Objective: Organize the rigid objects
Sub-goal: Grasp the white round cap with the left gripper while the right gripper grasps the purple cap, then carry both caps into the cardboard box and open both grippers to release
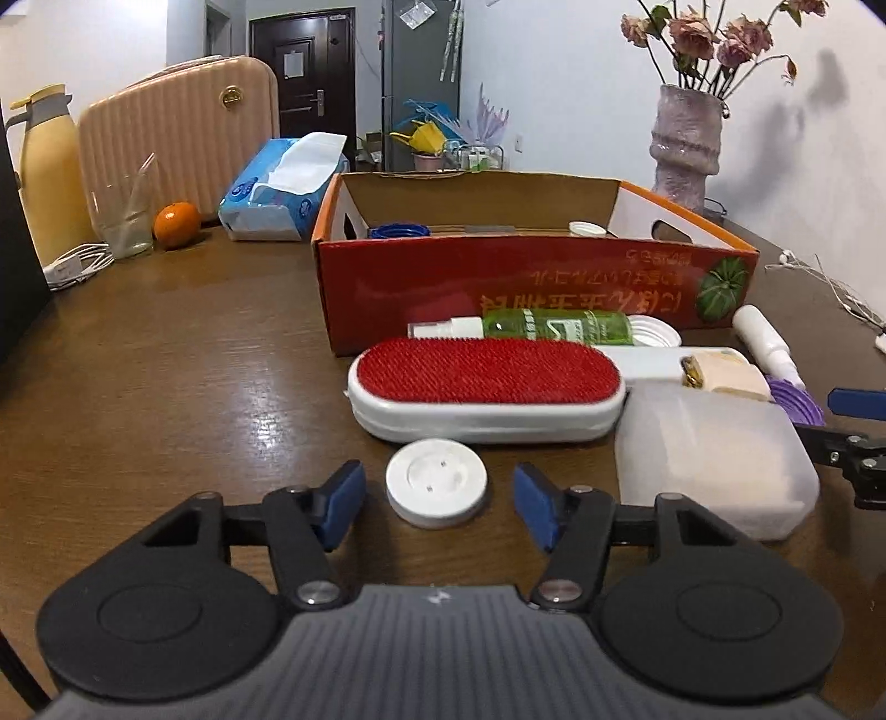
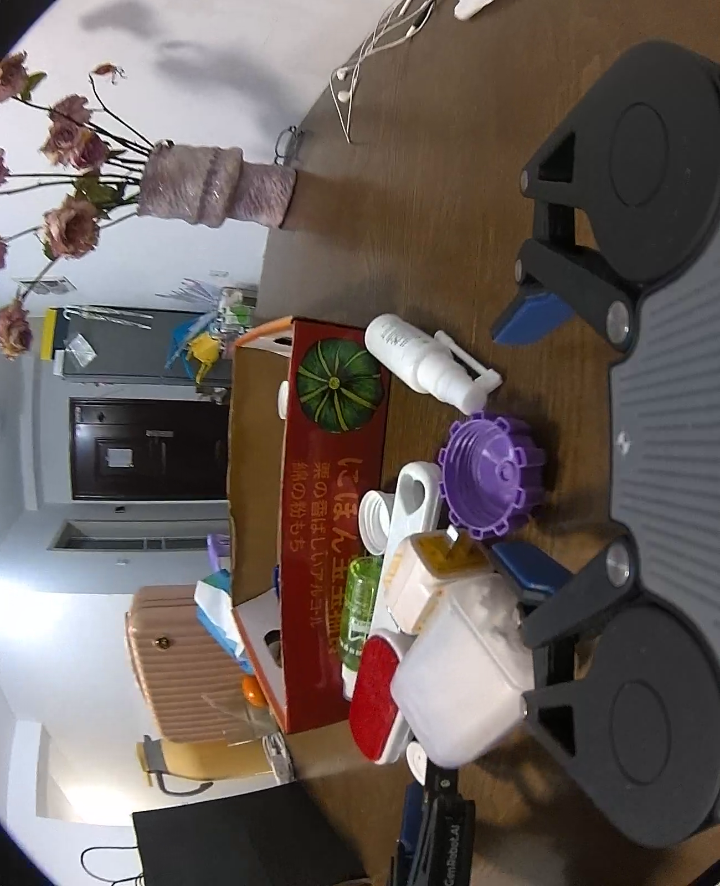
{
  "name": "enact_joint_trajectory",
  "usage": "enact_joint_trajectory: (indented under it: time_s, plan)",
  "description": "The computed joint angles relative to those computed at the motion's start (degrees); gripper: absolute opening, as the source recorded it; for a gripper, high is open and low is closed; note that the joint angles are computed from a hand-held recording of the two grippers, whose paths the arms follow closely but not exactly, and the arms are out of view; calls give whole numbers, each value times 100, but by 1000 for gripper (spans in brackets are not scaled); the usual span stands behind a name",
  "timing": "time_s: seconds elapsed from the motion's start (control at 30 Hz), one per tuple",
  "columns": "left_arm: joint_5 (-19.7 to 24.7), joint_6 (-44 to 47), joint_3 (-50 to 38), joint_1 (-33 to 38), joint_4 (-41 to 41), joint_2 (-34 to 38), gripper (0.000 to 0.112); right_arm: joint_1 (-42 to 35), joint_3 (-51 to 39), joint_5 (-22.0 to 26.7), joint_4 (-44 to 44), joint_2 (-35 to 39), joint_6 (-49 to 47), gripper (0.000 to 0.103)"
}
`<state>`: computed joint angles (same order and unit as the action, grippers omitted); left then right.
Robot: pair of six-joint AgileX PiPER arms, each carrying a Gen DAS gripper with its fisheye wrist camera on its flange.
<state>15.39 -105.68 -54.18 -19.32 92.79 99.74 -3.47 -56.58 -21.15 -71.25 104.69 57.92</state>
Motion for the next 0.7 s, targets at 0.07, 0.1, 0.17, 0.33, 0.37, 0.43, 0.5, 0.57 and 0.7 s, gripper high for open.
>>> enact_joint_trajectory:
  time_s: [0.07, 0.1, 0.17, 0.33, 0.37, 0.43, 0.5, 0.57, 0.7]
  plan:
    - [33, -169, -15, -7, 128, 32, 59, 14, -192, 1, -457, 109, 459, 60]
    - [106, -203, -12, -48, 150, 40, 52, 45, -256, 28, -611, 144, 592, 56]
    - [175, -350, 29, -99, 290, 18, 41, 94, -290, 78, -615, 168, 566, 51]
    - [198, -504, 161, -166, 401, -91, 40, 13, -170, -6, -474, 88, 459, 51]
    - [197, -434, 200, -191, 325, -137, 40, -44, -73, -67, -360, 18, 345, 51]
    - [254, -507, 316, -262, 335, -266, 40, -137, 74, -145, -273, -101, 274, 51]
    - [393, -821, 525, -385, 549, -467, 40, -213, 261, -187, -156, -264, 138, 51]
    - [554, -1043, 750, -500, 648, -708, 40, -273, 461, -233, -32, -452, -24, 51]
    - [897, -1112, 1184, -744, 555, -1243, 40, -437, 1008, -456, 269, -967, -433, 51]
